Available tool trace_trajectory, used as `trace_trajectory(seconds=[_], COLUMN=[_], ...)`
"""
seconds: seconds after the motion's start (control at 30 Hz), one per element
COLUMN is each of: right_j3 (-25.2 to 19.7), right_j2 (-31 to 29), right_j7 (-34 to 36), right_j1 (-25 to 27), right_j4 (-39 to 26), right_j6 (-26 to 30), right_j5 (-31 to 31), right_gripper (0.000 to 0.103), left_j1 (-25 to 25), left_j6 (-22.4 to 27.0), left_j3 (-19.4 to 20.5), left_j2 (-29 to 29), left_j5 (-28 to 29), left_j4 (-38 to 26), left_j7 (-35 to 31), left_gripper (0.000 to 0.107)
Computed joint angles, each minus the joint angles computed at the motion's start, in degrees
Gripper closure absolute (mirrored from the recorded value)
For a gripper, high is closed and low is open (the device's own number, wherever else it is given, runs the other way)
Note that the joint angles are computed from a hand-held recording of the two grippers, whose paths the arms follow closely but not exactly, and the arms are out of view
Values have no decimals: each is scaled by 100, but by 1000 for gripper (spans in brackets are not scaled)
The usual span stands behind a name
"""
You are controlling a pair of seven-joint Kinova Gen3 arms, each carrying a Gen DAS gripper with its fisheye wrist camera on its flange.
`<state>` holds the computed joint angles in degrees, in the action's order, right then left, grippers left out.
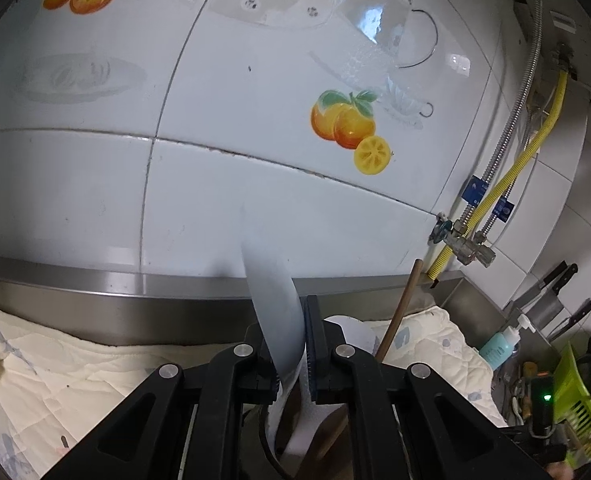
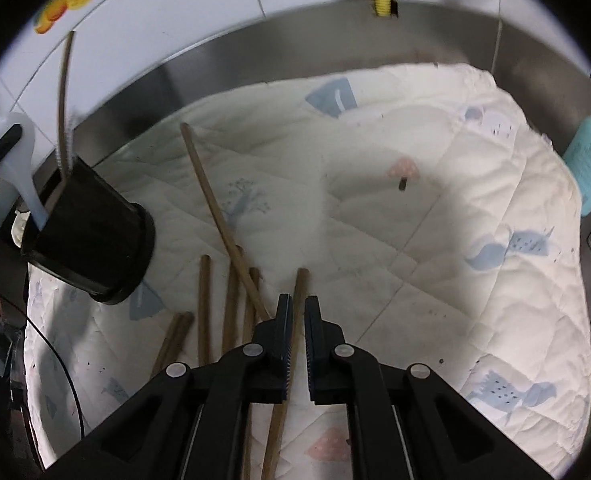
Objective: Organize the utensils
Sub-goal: 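Lower the paddle into the holder and open the left gripper while the right grasps another chopstick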
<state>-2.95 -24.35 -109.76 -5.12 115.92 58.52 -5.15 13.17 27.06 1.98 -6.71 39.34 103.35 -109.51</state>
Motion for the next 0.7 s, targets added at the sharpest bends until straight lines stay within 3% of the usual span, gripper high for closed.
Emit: trace_trajectory(seconds=[0.17, 0.3, 0.5, 0.57, 0.7], right_j3=[54, -51, -736, -892, -881], right_j2=[63, 154, 385, 453, 396], right_j7=[54, 16, -527, -705, -843], right_j1=[-8, -4, -59, -105, -307], right_j4=[70, 108, -2, -51, -59], right_j6=[-82, -126, -46, 40, 106], right_j5=[-36, 23, 732, 983, 1086], right_gripper=[76, 76, 77, 90, 91], left_j1=[-35, -26, 13, 0, 34], left_j6=[62, 59, 110, 122, 215], left_j3=[-8, 12, -19, 21, 1], left_j2=[-4, -43, -128, -169, -279], left_j5=[16, -58, -152, -300, -437], left_j4=[-61, -105, -101, -110, -113], left_j7=[84, 120, 221, 337, 419], left_gripper=[88, 86, 86, 86, 86])
